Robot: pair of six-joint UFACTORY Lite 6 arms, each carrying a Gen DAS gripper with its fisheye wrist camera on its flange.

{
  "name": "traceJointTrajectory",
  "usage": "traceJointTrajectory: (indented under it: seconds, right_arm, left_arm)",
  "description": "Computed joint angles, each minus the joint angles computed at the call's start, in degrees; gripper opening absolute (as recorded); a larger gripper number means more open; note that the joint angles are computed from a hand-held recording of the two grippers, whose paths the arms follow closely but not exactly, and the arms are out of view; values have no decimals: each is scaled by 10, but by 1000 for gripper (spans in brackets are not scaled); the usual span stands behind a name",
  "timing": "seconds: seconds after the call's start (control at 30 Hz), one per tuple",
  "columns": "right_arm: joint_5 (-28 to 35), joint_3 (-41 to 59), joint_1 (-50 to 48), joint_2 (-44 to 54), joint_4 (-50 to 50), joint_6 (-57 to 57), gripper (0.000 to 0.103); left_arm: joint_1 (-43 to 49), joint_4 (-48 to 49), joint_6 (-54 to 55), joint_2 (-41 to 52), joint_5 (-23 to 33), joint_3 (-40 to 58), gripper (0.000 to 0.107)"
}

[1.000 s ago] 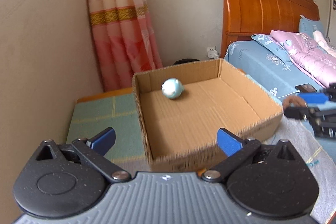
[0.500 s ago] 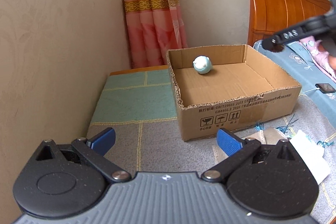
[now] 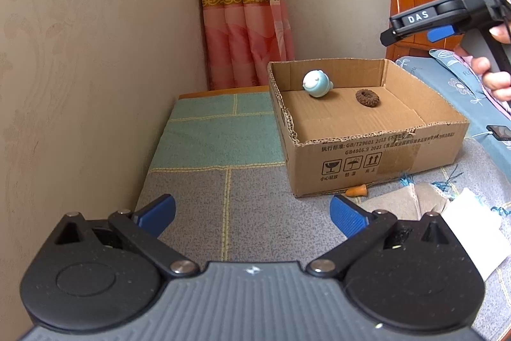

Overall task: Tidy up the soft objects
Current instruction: 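Move both grippers back toward the grey pouches and white cloth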

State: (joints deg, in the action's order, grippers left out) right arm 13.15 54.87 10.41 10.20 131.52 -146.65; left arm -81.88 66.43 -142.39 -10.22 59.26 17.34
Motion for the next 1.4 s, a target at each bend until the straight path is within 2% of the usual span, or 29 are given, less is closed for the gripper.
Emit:
traceJointTrajectory:
  seconds: [0.4,0.73,0.9,1.07,1.27,1.4]
  right_arm:
    - [36,-185,-58,-188,-250,192,103]
    - [113,-360,-161,-338,-376,250,103]
    - [128,-438,-194,-386,-415,247,103]
    - [111,-496,-189,-415,-402,221,103]
    - [78,-538,-147,-394,-228,47,103]
    - [83,-538,-131,-369,-199,16,103]
  left_arm:
    - [-57,-40,12,23,28,43,102]
    - [-83,-58,14,52,27,67,102]
    - [-89,-61,9,62,22,72,102]
    - [-93,-60,4,68,18,74,102]
    - [-94,-59,5,75,13,78,102]
    - [-82,-44,0,77,-3,74,102]
